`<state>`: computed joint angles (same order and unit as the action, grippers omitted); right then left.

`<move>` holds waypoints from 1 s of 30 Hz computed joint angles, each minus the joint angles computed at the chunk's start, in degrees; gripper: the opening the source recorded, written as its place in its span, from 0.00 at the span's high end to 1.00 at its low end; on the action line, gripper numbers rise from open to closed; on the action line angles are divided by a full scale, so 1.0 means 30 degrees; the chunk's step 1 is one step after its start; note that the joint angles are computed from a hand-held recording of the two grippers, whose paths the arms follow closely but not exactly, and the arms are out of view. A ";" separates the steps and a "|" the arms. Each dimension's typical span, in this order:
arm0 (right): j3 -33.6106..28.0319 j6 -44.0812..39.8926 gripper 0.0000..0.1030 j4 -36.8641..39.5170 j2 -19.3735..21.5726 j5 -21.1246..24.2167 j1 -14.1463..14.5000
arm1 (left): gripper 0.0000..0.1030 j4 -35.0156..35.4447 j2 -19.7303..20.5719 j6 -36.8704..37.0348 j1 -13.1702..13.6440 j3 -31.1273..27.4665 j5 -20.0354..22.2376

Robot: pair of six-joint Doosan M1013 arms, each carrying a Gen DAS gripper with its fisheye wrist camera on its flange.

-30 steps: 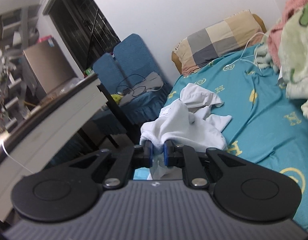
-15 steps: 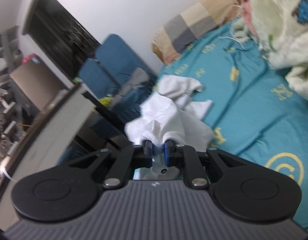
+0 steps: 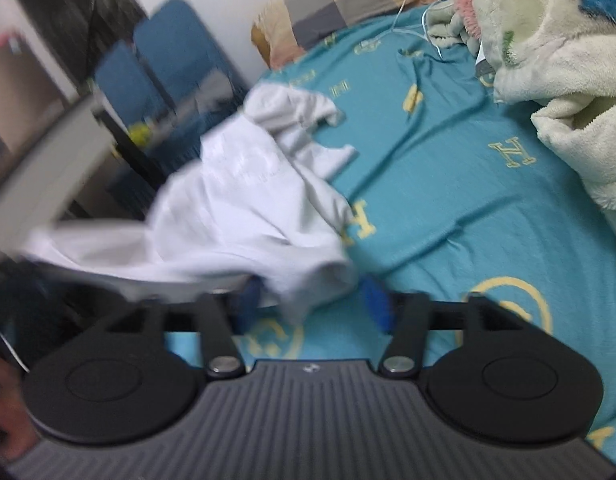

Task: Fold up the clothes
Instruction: 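Lift the T-shirt high with both grippers and shake it out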

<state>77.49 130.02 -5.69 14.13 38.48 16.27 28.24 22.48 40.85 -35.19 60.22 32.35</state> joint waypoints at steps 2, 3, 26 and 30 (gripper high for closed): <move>-0.0445 -0.1055 0.27 -0.0443 0.0202 0.1282 0.0297 | 0.94 -0.0287 -0.0105 0.0565 -0.0004 -0.0023 -0.0008; -0.0526 -0.1496 0.27 -0.0595 0.0218 0.1520 0.0458 | 0.94 -0.0511 -0.0116 0.0662 0.0022 -0.0050 0.0015; -0.1409 0.5148 0.46 -0.6253 0.1528 0.3851 0.1534 | 0.93 -0.1819 0.2136 0.2821 0.0422 -0.2329 0.8078; -0.0740 0.6313 0.71 -0.7979 0.1070 0.1445 0.1636 | 0.82 -0.0826 0.2462 0.3261 0.0129 -0.2704 0.9695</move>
